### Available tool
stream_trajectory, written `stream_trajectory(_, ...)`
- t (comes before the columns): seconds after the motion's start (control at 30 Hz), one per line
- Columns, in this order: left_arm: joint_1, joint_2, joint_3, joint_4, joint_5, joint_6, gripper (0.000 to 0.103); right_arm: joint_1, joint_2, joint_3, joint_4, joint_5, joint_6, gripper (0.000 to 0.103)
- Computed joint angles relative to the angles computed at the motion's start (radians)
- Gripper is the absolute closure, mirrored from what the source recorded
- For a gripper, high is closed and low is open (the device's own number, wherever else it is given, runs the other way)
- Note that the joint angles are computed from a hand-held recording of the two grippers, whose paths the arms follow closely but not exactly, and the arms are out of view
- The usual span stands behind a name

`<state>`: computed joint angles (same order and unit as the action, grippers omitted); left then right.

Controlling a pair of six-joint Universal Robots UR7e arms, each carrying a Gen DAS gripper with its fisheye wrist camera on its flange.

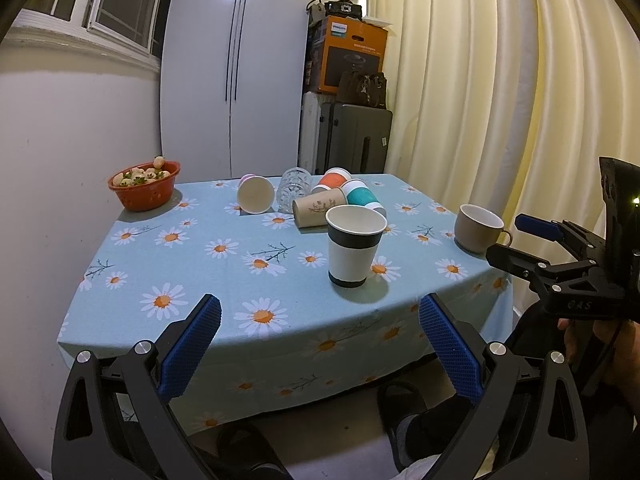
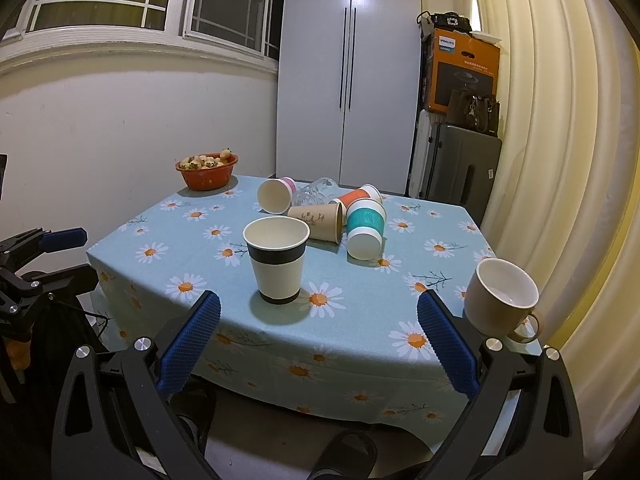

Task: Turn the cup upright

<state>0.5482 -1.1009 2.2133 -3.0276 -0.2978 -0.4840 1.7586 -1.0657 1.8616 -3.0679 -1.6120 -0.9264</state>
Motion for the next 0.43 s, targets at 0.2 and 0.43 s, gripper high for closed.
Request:
stream_trajectory(0.2,-0.002,0.003,-0.002,0.007,0.003,0.001,0.006,0.000,0.000,-0.001,0.001,-0.003,0.000,0.005)
stream_trajectory(0.43,-0.003,0.005,-0.004,0.008,0.005,-0.007,0.006,0.001,0.002,-0.003,0.001,-0.005,0.001,0.005)
